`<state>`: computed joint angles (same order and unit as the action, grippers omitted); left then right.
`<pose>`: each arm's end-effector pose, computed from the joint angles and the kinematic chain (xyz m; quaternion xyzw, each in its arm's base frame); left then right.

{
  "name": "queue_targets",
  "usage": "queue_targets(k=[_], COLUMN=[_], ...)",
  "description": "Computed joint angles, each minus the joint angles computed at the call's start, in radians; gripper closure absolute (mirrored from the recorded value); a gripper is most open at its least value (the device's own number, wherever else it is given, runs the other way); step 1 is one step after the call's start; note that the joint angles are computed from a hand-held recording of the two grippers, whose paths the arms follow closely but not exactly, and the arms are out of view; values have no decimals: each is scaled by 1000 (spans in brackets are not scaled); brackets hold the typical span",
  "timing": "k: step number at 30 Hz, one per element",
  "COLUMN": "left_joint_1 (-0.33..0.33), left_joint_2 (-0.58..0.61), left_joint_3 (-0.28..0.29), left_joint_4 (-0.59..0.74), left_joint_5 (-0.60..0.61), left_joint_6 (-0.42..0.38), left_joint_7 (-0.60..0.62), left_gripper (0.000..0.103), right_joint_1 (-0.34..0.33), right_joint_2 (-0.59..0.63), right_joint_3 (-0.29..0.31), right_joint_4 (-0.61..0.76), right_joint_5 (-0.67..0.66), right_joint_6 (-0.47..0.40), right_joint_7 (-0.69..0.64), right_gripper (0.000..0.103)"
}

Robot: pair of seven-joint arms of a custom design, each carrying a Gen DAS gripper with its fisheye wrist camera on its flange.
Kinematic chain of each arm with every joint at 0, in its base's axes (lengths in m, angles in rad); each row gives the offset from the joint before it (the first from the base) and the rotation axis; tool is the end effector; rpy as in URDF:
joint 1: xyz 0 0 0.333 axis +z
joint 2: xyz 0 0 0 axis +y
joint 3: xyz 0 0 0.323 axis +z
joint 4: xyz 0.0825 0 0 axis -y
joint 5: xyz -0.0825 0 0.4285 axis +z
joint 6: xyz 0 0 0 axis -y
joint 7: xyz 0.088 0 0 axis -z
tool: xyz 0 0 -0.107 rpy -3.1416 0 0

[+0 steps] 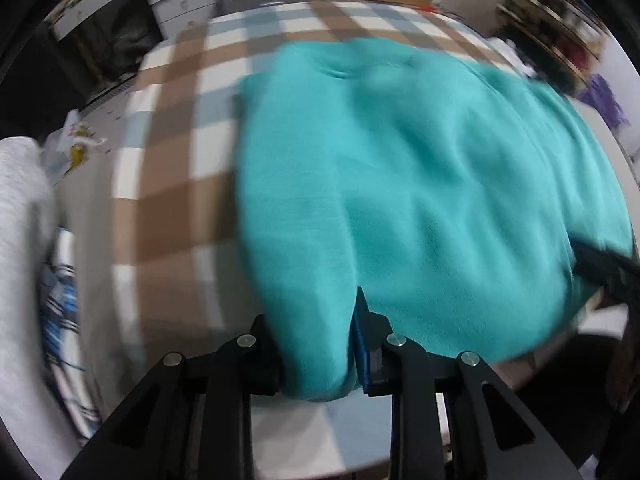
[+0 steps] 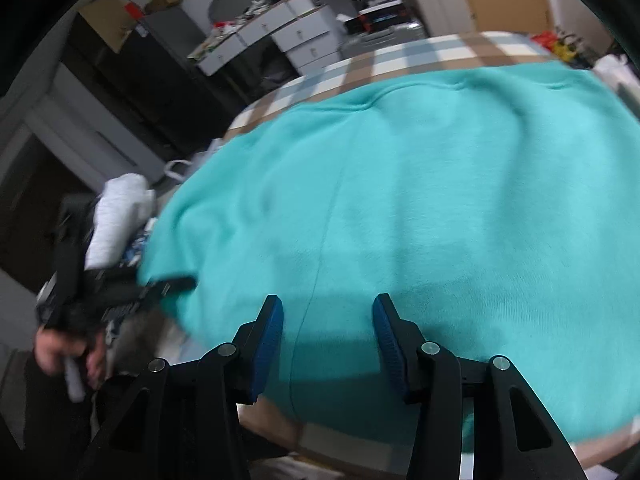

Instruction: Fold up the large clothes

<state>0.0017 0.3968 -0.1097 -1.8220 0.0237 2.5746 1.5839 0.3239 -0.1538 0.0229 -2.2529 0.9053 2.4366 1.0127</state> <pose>0.7086 -0.0709 0.3380 -0.6518 0.7371 -0.1399 0.1110 0.5284 0.1932 0.4490 -0.7466 0.5551 0.0919 0.3548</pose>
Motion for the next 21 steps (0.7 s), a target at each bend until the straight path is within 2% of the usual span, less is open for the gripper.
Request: queue_targets(k=[2, 4, 6, 7, 9, 10, 11, 13, 14, 15, 17, 19, 21], left_joint_1=[36, 38, 23, 37, 114, 135, 191, 247, 257, 251, 275, 309, 307], left_joint_2=[0, -27, -62, -68, -77, -57, -40, -1, 3, 12, 46, 80, 110], left_joint_3=[-14, -9, 19, 9, -65, -94, -145, -198, -216, -214, -245, -286, -296], left_joint_4=[7, -47, -113, -130, -171, -150, -142, -117, -120, -112, -84, -58, -26], left_joint_5=[-69, -97, -79, -105, -296, -374, -521, -736, -821, -858, -1014, -1201, -1310], left_joint_6=[-7, 23, 56, 68, 88, 74, 43, 20, 66, 81, 100, 107, 113], left_joint_7=[5, -34, -122, -122, -34, -1, 79, 186, 240, 252, 337, 441, 491], left_gripper=[79, 71, 56, 53, 50, 49, 48, 46, 31, 28, 27, 19, 18], right_joint_1=[5, 5, 6, 5, 4, 3, 2, 0, 0, 0, 0, 0, 0], right_joint_2=[3, 3, 2, 2, 2, 3, 3, 3, 3, 3, -1, -5, -5], right_joint_3=[-5, 2, 6, 4, 1, -2, -3, -2, 0, 1, 3, 1, -4], right_joint_4=[5, 6, 5, 6, 7, 9, 9, 9, 9, 9, 6, 1, 1], right_joint_5=[36, 33, 27, 30, 37, 41, 46, 47, 44, 41, 36, 37, 48], right_joint_6=[-24, -14, 2, -1, -6, -12, -15, -17, -15, -12, -6, -1, -5], right_joint_7=[-27, -24, -16, -16, -16, -18, -18, -15, -13, -10, -8, -9, -13], right_gripper=[57, 58, 58, 58, 58, 58, 58, 58, 58, 58, 58, 58, 58])
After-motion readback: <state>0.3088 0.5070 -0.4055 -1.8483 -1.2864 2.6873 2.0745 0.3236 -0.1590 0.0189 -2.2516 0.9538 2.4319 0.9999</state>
